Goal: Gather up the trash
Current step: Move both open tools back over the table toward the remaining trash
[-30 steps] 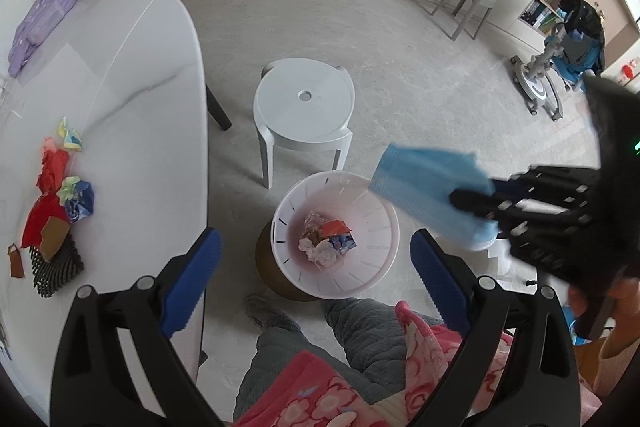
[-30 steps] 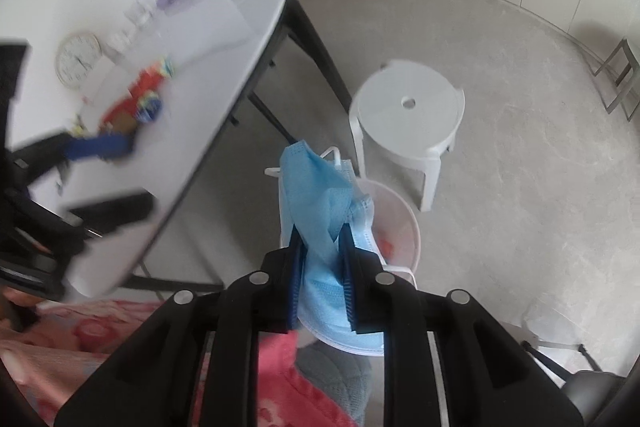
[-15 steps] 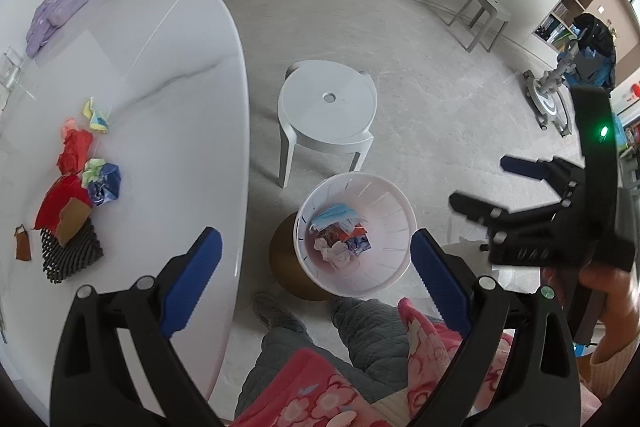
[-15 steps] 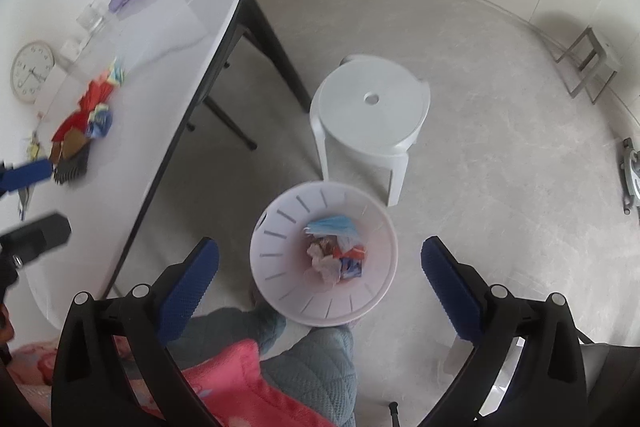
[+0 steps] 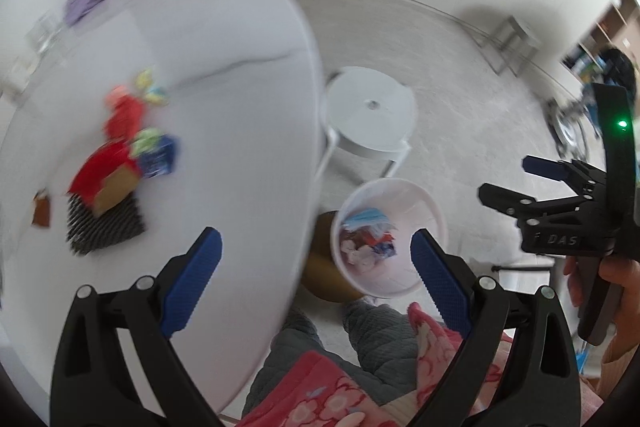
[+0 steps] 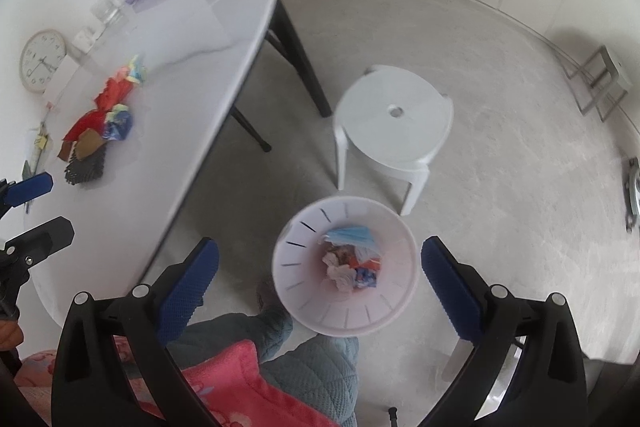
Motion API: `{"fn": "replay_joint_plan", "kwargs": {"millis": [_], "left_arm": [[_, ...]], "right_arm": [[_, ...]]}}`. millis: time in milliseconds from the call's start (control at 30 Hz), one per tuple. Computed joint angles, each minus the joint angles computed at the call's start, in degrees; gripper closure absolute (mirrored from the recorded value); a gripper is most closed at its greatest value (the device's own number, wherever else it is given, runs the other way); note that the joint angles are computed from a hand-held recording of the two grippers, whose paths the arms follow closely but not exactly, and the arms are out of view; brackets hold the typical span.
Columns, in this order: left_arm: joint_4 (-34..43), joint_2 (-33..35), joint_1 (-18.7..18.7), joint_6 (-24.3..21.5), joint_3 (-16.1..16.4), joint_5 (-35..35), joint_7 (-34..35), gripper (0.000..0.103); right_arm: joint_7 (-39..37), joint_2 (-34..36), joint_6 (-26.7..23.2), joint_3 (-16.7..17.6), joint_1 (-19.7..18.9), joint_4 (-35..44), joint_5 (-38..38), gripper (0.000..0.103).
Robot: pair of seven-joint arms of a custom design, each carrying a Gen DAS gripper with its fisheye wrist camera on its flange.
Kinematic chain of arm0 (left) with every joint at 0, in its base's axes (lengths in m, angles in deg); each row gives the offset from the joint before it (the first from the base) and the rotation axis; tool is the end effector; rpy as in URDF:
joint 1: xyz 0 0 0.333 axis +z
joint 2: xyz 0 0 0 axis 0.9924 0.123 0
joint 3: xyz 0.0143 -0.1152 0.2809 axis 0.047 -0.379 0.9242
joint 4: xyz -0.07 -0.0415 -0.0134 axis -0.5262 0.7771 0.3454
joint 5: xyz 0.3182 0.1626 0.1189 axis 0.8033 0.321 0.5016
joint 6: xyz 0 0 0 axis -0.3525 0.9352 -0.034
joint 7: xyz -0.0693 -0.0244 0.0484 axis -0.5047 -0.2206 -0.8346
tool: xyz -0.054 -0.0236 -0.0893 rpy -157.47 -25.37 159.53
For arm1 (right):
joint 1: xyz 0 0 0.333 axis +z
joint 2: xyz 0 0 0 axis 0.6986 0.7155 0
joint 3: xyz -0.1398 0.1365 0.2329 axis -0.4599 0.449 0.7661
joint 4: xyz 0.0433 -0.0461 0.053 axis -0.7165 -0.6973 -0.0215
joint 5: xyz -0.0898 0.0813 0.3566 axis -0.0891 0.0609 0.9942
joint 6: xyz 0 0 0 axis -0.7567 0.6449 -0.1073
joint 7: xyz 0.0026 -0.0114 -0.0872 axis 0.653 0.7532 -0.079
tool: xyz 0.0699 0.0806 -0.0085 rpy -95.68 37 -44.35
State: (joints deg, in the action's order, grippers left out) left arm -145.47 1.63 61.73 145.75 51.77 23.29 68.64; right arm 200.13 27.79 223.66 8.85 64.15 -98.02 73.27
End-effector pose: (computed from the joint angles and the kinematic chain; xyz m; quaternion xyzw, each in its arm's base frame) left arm 0.5861 -0.3647 0.5123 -0.3738 0.9120 -0.1646 0.0366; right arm 0.4412 0.2240 0.4641 -0.4964 0.8478 -0.0885 0.1640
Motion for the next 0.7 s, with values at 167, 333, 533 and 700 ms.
{"fn": "replay_joint_plan", "kwargs": {"millis": [167, 333, 533, 700], "left_arm": [[-1.96, -1.34, 2.65, 2.46, 3.1, 2.02, -4.88, 0.008], [-4.57, -2.64, 6.91, 4.7, 5.07, 3.38, -7.24, 0.008], [-1.52, -0.07, 11.43, 2.62, 6.41, 3.17, -8.35, 0.008], [5.64, 4.88, 13.97, 0.34, 7.32, 2.91, -9.19, 0.008]], "right_arm": [[-3.5, 8.47, 0.38, 0.19, 0.63, 10.25, -0.18, 0.003], [-9.55, 19.39, -2.22, 0.54, 2.12, 25.32, -0.47, 0.003], [-14.39, 30.88, -5.53, 0.32, 4.92, 42.84, -0.93, 0.003], [-17.83, 40.78, -10.71, -0.38, 7.6, 58.92, -0.34, 0.003]]}}
